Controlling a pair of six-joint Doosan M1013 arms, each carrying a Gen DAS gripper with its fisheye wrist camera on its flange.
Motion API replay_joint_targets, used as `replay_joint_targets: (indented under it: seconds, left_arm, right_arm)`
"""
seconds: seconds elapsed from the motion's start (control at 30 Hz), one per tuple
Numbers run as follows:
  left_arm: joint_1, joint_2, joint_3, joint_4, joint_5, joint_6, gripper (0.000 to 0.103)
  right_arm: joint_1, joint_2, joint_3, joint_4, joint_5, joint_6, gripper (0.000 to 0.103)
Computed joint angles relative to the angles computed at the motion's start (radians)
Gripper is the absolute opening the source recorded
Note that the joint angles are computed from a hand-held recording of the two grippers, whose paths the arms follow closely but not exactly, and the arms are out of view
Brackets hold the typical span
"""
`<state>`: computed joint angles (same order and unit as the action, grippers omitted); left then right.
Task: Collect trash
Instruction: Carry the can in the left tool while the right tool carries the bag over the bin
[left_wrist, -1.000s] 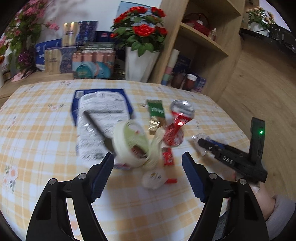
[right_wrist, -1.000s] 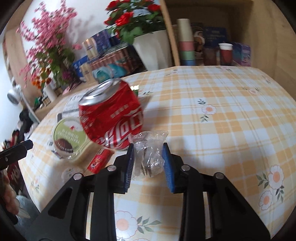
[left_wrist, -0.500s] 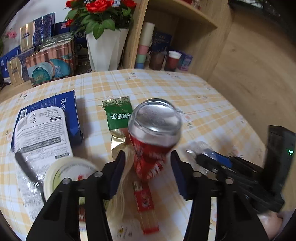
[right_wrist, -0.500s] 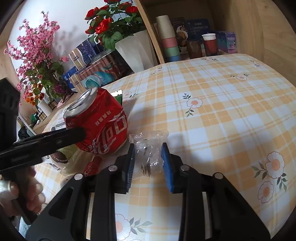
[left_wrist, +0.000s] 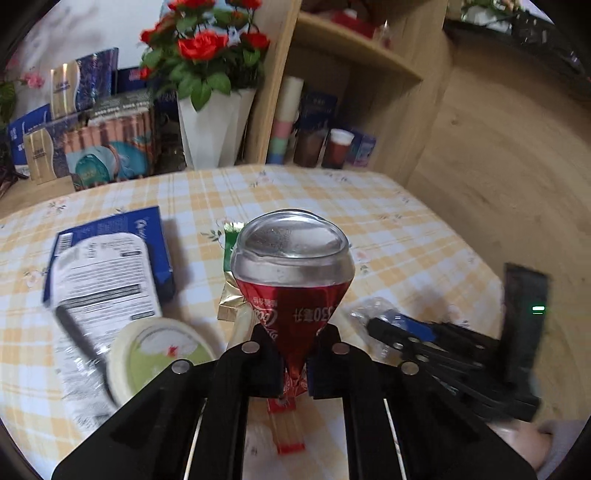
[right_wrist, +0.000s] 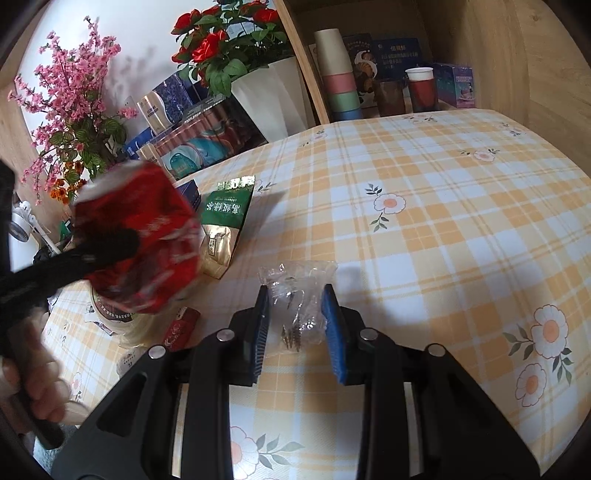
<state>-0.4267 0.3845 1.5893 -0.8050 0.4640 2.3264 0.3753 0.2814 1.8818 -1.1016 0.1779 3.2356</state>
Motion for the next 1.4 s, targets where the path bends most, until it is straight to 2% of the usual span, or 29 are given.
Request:
replay_joint_targets:
  seconds: [0.2,0.33,0.4,0.47,0.6,0.97,1.2,1.4]
  left_arm:
    - [0.031,-0.084,0.071,-0.098,-0.005,0.068,0.008]
    - [0.057,-0.143,0.128,-0.107,-0.016,0.051,0.008]
    - [0.07,-0.169,0.155,-0.107,-0.019,0.034,0.008]
    - [0.084,-0.198,0.185,-0.104,-0.03,0.019,0.008]
    - [0.109,-0.25,0.24,-0.103,-0.038,-0.002,0.008]
    - [0.138,-0.391,0.384,-0.144,-0.046,0.047,0.008]
    - [0.158,-0.457,0.452,-0.191,-0.045,0.08,0.008]
    - [0.178,-0.499,0.493,-0.229,-0.046,0.106,0.008]
  right_arm:
    - [0.013,0.001,-0.009,0.026,0.021,-0.073,0.031]
    - [0.025,-0.006,-0.008,-0.008,0.026,-0.088,0.031]
    - [0.035,-0.015,-0.007,0.018,0.048,-0.138,0.031]
    - [0.044,-0.031,0.005,-0.008,0.053,-0.117,0.031]
    - [0.065,-0.069,0.036,-0.099,0.038,0.017,0.031]
    - [0.192,-0.143,0.08,-0.281,0.052,0.202,0.031]
    - [0.256,-0.165,0.089,-0.284,0.068,0.201,0.031]
    - [0.298,-0.181,0.087,-0.232,0.096,0.127,0.031]
